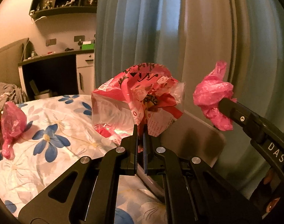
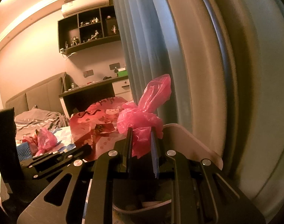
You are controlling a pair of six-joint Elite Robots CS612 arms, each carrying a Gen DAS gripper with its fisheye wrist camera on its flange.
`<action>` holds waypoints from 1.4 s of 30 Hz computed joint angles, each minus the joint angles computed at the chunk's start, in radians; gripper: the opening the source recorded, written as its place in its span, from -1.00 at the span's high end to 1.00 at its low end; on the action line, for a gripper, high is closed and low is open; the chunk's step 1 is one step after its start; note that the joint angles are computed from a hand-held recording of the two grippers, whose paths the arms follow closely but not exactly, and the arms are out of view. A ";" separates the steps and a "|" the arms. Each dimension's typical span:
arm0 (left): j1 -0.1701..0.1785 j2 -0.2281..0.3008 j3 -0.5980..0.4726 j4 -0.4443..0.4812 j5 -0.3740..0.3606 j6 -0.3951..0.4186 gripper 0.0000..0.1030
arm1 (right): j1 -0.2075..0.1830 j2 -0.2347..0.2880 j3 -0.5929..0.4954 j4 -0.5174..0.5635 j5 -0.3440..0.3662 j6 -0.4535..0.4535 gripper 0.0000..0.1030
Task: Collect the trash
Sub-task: 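Open both grippers over the wastebasket to drop the two bags, then move both open grippers back to the trash pile on the bed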
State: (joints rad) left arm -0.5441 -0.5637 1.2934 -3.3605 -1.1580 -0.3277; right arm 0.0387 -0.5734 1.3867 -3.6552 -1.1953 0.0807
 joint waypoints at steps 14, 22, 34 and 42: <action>0.008 0.022 -0.033 0.009 -0.060 -0.007 0.92 | 0.005 0.006 -0.019 0.031 -0.004 -0.002 0.63; 0.013 0.028 -0.029 -0.038 -0.123 0.014 0.38 | 0.006 0.007 -0.029 0.049 0.002 0.004 0.62; 0.012 -0.029 0.128 -0.151 0.066 -0.135 -0.84 | -0.003 0.013 -0.033 0.034 0.025 0.041 0.24; -0.001 -0.085 0.243 -0.180 0.267 -0.168 -0.89 | 0.013 -0.005 0.011 -0.044 0.002 0.028 -0.35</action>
State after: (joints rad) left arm -0.5448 -0.6487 1.5363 -3.5402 -0.8913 -0.4952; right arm 0.0513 -0.5780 1.3974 -3.6994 -1.1934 0.1086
